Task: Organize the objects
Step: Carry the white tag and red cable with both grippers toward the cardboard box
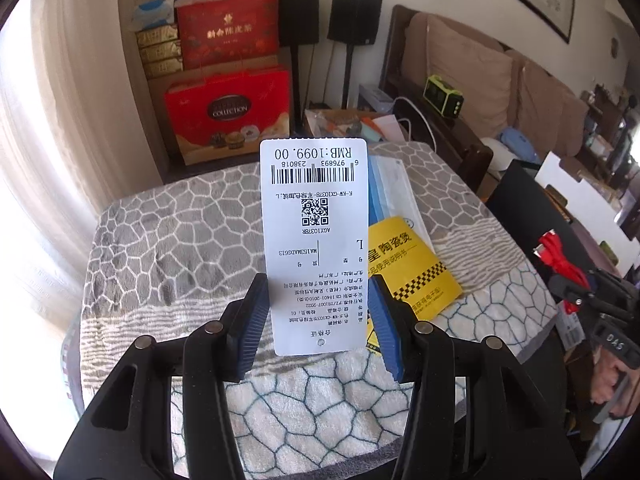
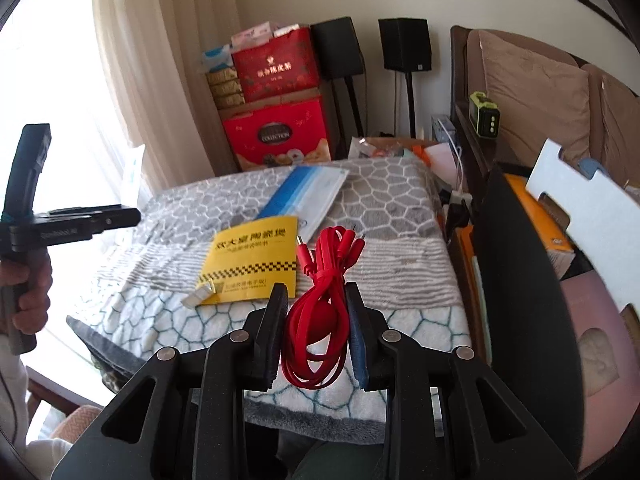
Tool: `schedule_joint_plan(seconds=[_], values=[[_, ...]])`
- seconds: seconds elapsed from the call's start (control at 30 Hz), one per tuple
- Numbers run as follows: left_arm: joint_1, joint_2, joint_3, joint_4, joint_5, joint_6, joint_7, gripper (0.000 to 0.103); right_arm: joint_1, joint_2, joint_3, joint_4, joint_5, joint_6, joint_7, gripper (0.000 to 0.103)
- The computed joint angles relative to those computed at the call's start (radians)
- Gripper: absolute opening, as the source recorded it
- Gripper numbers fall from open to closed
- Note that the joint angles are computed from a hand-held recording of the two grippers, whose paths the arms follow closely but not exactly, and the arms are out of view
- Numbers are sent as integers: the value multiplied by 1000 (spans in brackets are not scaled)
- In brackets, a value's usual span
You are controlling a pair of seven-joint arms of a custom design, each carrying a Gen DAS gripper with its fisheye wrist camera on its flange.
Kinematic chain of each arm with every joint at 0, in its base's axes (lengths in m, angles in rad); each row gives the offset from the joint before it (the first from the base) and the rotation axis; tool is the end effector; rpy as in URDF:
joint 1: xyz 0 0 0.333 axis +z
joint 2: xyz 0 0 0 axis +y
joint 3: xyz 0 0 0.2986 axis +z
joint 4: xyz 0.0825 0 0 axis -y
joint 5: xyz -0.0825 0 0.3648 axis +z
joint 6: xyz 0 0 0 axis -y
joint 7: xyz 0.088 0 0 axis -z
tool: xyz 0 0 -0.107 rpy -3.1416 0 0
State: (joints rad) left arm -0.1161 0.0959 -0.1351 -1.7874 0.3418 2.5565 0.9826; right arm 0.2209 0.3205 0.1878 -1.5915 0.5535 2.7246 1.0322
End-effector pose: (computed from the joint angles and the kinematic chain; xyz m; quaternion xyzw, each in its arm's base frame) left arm 0.5985 -0.1551 0.5597 -0.7012 0.6204 -0.2585 0.2378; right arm 0.6378 0.2351 0.5333 -0.7717 0.4593 -0.1356 0.4184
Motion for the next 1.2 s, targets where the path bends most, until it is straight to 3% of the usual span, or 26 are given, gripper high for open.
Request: schedule_joint_plan(seconds=[0.1, 0.27, 0.43, 0.53, 0.67, 0.8, 1.2], values=[[0, -21, -1, -20, -9, 20, -17, 46, -16, -37, 14, -21, 36, 24, -63, 27], [8, -89, 3, -64, 125, 13, -158, 46, -49, -86, 30, -26, 178, 31, -215, 28], [37, -119, -2, -89, 15, 56, -114, 46, -48, -103, 13, -5, 273, 15, -318, 28], [43, -114, -13, -67, 93, 39, -184, 46, -54, -121, 13, -14, 369, 10, -398, 28], [20, -74, -29, 2, 171, -16, -210, 46, -46, -133, -11, -21, 413, -36, -459, 28], [-18, -36, -32, 58, 257, -40, -264, 46, -30, -144, -33, -43, 396, -12, -457, 28], [-88, -4, -23, 153, 382, -71, -372, 46, -24, -248, -80, -103, 520, -12, -569, 28]])
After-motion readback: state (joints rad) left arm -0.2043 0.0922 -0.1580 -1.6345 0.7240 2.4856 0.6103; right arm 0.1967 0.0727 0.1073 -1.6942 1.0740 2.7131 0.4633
